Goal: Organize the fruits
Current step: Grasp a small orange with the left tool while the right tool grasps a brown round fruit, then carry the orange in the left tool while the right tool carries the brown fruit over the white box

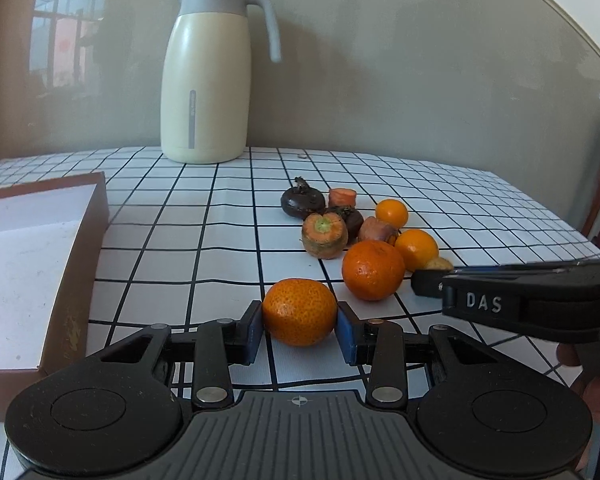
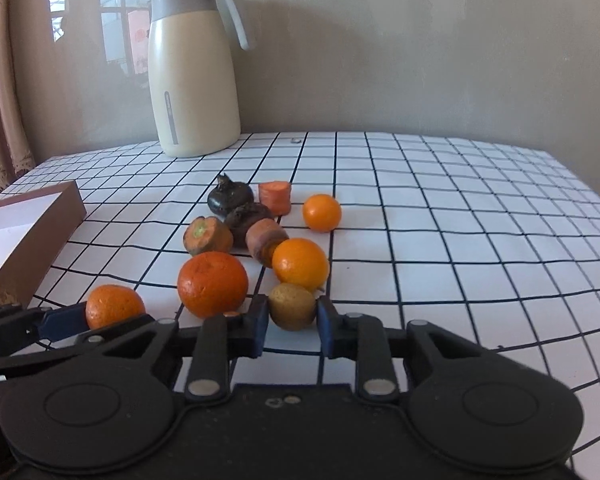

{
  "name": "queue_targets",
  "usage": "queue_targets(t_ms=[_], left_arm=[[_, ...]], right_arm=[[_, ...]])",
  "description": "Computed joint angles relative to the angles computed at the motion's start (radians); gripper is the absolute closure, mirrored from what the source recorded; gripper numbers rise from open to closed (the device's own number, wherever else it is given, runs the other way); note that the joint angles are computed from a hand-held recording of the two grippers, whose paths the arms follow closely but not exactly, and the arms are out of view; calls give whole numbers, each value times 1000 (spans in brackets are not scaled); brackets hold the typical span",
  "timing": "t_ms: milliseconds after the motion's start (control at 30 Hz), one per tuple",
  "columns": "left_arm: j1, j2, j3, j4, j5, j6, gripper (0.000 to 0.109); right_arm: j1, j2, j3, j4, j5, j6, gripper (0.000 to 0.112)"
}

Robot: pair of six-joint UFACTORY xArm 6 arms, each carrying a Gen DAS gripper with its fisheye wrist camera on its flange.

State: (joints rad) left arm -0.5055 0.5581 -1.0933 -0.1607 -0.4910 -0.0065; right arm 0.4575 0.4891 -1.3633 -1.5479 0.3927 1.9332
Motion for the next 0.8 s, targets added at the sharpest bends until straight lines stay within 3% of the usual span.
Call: queue_targets(t_ms=[267, 800], left_arm=[[0, -67, 93, 36, -68, -6, 70], [66, -384, 452, -35, -236, 103, 70]], right_arm=[[18, -83, 83, -53, 34, 77, 95], [155, -232, 203, -197, 115, 226, 95]])
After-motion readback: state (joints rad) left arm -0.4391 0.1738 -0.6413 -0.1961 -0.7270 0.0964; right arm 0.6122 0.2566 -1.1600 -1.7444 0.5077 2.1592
